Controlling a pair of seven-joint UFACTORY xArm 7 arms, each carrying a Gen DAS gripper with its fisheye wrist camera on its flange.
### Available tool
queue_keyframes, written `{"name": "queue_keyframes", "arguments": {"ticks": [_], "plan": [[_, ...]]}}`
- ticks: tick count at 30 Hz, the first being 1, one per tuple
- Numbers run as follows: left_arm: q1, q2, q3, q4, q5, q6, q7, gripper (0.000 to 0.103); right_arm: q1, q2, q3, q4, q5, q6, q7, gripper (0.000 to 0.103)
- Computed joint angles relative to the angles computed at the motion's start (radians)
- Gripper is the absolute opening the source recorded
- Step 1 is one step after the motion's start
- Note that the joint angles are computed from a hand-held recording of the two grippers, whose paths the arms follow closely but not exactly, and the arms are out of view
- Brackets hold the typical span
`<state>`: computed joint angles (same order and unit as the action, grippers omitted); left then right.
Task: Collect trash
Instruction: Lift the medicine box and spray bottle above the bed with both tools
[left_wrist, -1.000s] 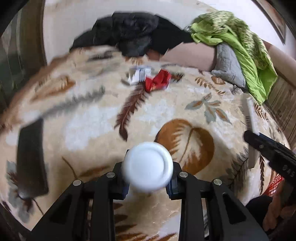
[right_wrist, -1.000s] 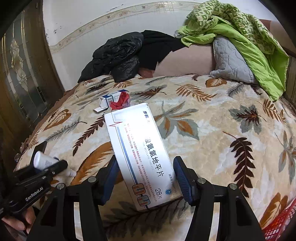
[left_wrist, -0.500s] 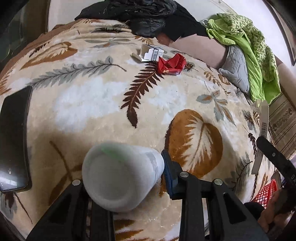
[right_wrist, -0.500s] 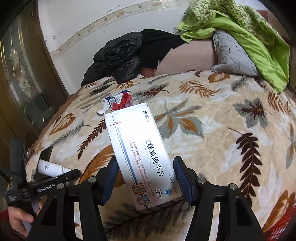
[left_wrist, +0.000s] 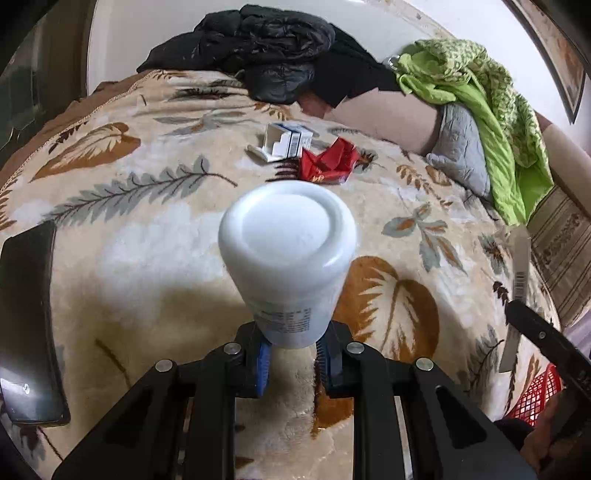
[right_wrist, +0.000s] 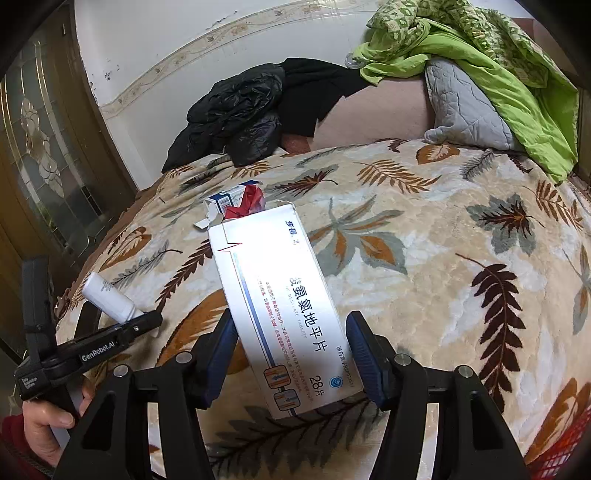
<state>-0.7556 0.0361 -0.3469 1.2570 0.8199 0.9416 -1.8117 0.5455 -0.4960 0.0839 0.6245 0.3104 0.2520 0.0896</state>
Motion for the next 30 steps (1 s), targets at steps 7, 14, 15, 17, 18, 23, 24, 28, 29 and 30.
{"name": "queue_keyframes", "arguments": {"ticks": [7,14,15,17,18,23,24,28,29,30], "plan": [[-0.076,0.094,-0.007,0.134,0.096,0.162,0.088,0.020,-0.014,-0.001,0.018,0.003,-0.025,0.003,0.005,0.064],[-0.176,0.153,0.031,0.224,0.172,0.305,0.168,0.020,-0.031,0.009,0.036,0.012,-0.058,0.010,0.021,0.064],[-0.182,0.157,0.035,0.231,0.174,0.316,0.174,0.020,-0.032,0.009,0.038,0.012,-0.061,0.011,0.024,0.064],[-0.189,0.159,0.041,0.234,0.169,0.321,0.179,0.020,-0.034,0.011,0.040,0.014,-0.067,0.012,0.027,0.064],[-0.191,0.160,0.044,0.236,0.166,0.324,0.178,0.020,-0.035,0.011,0.040,0.014,-0.069,0.012,0.029,0.064],[-0.194,0.156,0.050,0.234,0.156,0.344,0.172,0.020,-0.034,0.014,0.039,0.014,-0.075,0.012,0.031,0.064],[-0.194,0.155,0.050,0.233,0.155,0.345,0.170,0.020,-0.034,0.014,0.039,0.015,-0.077,0.013,0.031,0.064],[-0.200,0.159,0.048,0.240,0.162,0.369,0.164,0.020,-0.035,0.012,0.040,0.013,-0.080,0.013,0.032,0.064],[-0.202,0.160,0.048,0.242,0.163,0.372,0.164,0.020,-0.035,0.012,0.040,0.013,-0.080,0.013,0.032,0.064],[-0.203,0.161,0.049,0.244,0.164,0.375,0.165,0.020,-0.034,0.013,0.040,0.013,-0.080,0.012,0.033,0.064]]}}
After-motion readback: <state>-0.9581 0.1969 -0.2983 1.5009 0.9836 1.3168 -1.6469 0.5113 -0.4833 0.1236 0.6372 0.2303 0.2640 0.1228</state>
